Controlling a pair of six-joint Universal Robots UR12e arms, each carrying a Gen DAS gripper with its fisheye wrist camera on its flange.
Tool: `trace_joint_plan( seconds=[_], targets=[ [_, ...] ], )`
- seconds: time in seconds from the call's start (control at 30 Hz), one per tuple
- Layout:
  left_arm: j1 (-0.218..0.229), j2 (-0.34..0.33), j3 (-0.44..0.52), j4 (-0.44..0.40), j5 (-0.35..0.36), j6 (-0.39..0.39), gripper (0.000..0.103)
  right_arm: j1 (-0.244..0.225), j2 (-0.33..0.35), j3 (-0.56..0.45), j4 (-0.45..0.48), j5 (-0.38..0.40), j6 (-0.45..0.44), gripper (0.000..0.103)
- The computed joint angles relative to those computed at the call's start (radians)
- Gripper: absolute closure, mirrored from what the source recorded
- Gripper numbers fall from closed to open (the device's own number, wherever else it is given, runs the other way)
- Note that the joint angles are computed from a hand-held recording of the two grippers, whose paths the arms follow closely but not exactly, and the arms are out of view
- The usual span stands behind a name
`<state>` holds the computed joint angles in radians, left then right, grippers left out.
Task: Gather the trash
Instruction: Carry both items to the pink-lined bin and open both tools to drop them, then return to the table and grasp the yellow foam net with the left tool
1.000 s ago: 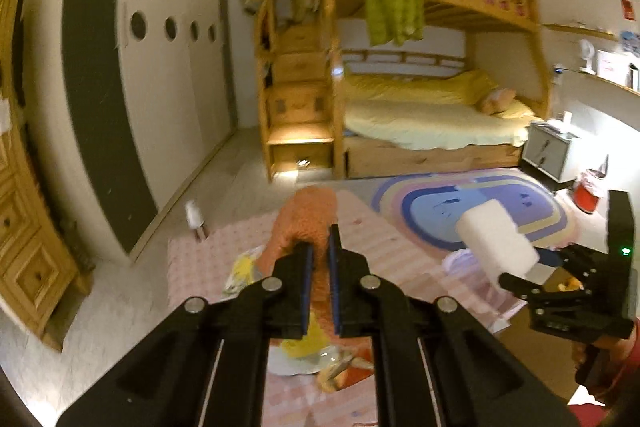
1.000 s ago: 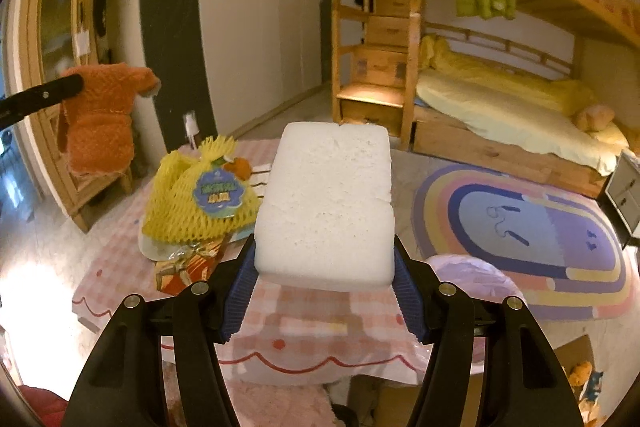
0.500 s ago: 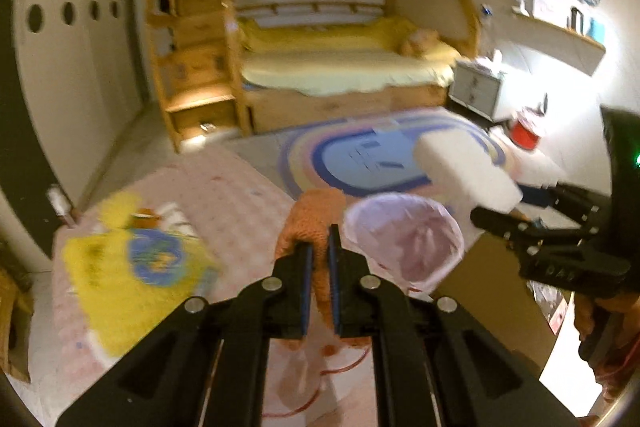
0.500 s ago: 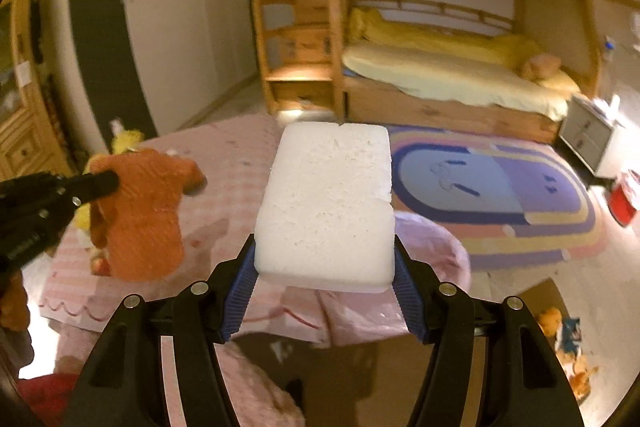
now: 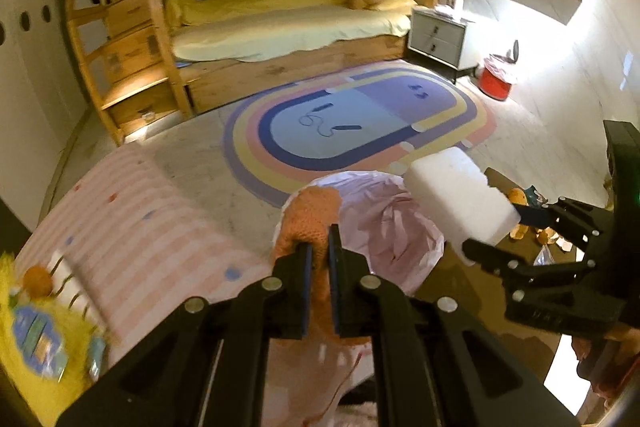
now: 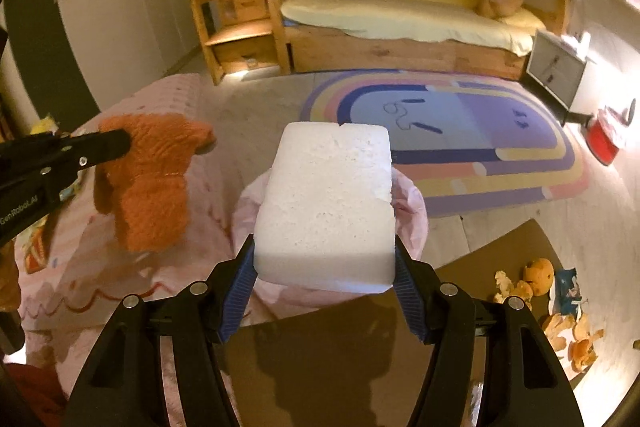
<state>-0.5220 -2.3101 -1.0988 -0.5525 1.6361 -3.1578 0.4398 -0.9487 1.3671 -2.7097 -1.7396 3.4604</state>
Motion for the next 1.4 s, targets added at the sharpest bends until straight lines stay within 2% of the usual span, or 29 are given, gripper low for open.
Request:
trace_joint_plan(
  seconds=[0.33, 0.37, 0.4, 0.43, 0.47, 0.5, 0.6, 0.77, 0.87, 0.93, 0.97, 1.07, 1.17, 1.4],
  targets=[
    [-0.002, -0.141, 0.247, -0.188, -0.045, 0.038, 0.094, -0.035, 0.046, -0.053, 0.024, 0.021, 0.004, 0.038],
    [-0.002, -0.154, 0.271, -0.207, -0.046, 0.036, 0.087, -0.038, 0.05, -0.056, 0.023, 0.023, 0.003, 0.037],
    [0.0, -0.164, 0.291, -0.233, -0.053, 0.033, 0.071, -0.039, 0.052, -0.057, 0.021, 0.025, 0.003, 0.036],
    [0.002, -0.17, 0.303, -0.249, -0.053, 0.029, 0.061, -0.041, 0.055, -0.059, 0.02, 0.03, 0.003, 0.034],
    [0.002, -0.174, 0.309, -0.255, -0.049, 0.022, 0.045, -0.044, 0.056, -0.059, 0.02, 0.035, 0.003, 0.029],
    [0.004, -0.176, 0.31, -0.254, -0.047, 0.015, 0.039, -0.046, 0.059, -0.062, 0.024, 0.04, 0.007, 0.025],
    [0.011, -0.177, 0.314, -0.277, -0.062, -0.008, 0.034, -0.049, 0.059, -0.059, 0.019, 0.037, 0.021, 0.023],
    [0.027, -0.16, 0.279, -0.263, -0.13, -0.05, 0.033, -0.046, 0.047, -0.042, 0.011, 0.028, 0.048, 0.022],
    [0.027, -0.158, 0.28, -0.257, -0.165, -0.024, 0.048, -0.046, 0.033, -0.024, -0.011, 0.023, 0.076, 0.022],
    [0.024, -0.159, 0.288, -0.259, -0.18, -0.004, 0.048, -0.046, 0.027, -0.018, -0.017, 0.015, 0.084, 0.022],
    [0.018, -0.161, 0.296, -0.268, -0.164, 0.011, 0.048, -0.046, 0.023, -0.013, -0.021, 0.011, 0.088, 0.022],
    [-0.001, -0.189, 0.366, -0.409, -0.053, 0.059, 0.037, -0.047, 0.011, 0.001, -0.029, 0.004, 0.093, 0.022],
    [0.008, -0.181, 0.351, -0.446, -0.064, 0.037, 0.037, -0.046, 0.003, 0.011, -0.036, -0.003, 0.093, 0.022],
    [0.018, -0.082, 0.178, -0.276, -0.045, -0.028, 0.036, -0.037, -0.014, 0.023, -0.078, -0.011, 0.09, 0.022]
  ],
)
